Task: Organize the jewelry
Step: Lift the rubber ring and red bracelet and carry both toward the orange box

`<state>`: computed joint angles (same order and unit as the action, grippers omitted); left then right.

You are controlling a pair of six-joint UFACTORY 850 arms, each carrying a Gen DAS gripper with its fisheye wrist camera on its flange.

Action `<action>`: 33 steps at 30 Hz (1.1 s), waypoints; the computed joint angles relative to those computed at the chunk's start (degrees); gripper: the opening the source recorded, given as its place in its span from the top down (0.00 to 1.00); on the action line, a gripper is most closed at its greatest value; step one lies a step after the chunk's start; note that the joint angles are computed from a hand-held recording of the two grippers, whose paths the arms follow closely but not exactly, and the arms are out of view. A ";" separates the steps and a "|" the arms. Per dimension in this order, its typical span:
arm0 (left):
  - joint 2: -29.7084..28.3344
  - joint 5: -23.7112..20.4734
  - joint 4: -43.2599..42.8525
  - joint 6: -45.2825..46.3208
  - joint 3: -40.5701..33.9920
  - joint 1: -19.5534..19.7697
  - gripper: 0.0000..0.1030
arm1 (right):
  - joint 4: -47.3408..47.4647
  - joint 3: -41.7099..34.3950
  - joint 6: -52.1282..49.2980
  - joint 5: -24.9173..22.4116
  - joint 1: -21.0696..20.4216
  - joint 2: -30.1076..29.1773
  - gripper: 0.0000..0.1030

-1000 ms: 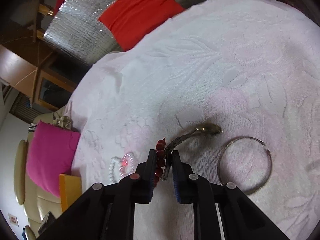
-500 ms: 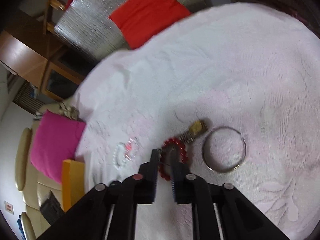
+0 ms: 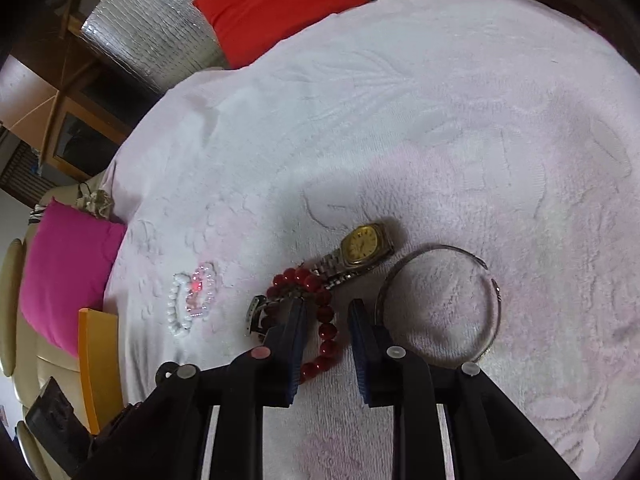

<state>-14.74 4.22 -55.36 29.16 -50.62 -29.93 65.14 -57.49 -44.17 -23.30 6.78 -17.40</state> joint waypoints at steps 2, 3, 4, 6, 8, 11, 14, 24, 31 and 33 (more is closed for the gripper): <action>0.47 0.81 0.51 -0.24 0.41 -0.19 0.90 | 2.72 0.51 -3.33 0.30 -0.03 0.46 0.90; 0.79 1.49 1.29 -0.96 0.66 -0.35 0.91 | 3.62 0.71 -4.47 0.10 -0.09 0.78 0.90; 1.18 2.13 4.04 -3.65 1.02 -0.39 0.92 | 5.42 0.98 -6.40 -0.48 -0.22 1.22 0.90; 1.71 3.01 7.84 -7.52 1.58 -0.33 0.92 | 10.93 1.72 -11.96 -3.07 -0.80 2.48 0.90; 2.22 3.21 8.06 -7.92 1.96 -0.13 0.92 | 15.97 2.57 -17.13 -5.86 -1.32 3.71 0.90; 2.95 3.60 12.18 -12.10 2.70 0.14 0.92 | 21.55 3.23 -22.22 -10.55 -1.55 4.56 0.90; 3.73 4.52 9.46 -8.98 3.36 0.01 0.92 | 23.95 3.36 -24.21 -13.77 -1.11 4.70 0.90; 6.92 5.88 7.55 -7.87 5.62 0.36 0.92 | 28.71 3.53 -28.85 -16.43 2.36 5.39 0.90; 10.50 7.22 12.00 -13.13 8.60 1.17 0.92 | 30.79 3.14 -30.98 -16.72 5.55 5.60 0.90; 11.35 7.19 13.58 -14.83 9.43 1.80 0.92 | 31.26 2.91 -31.46 -16.60 6.72 5.52 0.90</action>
<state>-3.39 11.42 -41.78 14.33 -41.18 -28.13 96.40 -54.58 -75.63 -39.90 13.49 -11.88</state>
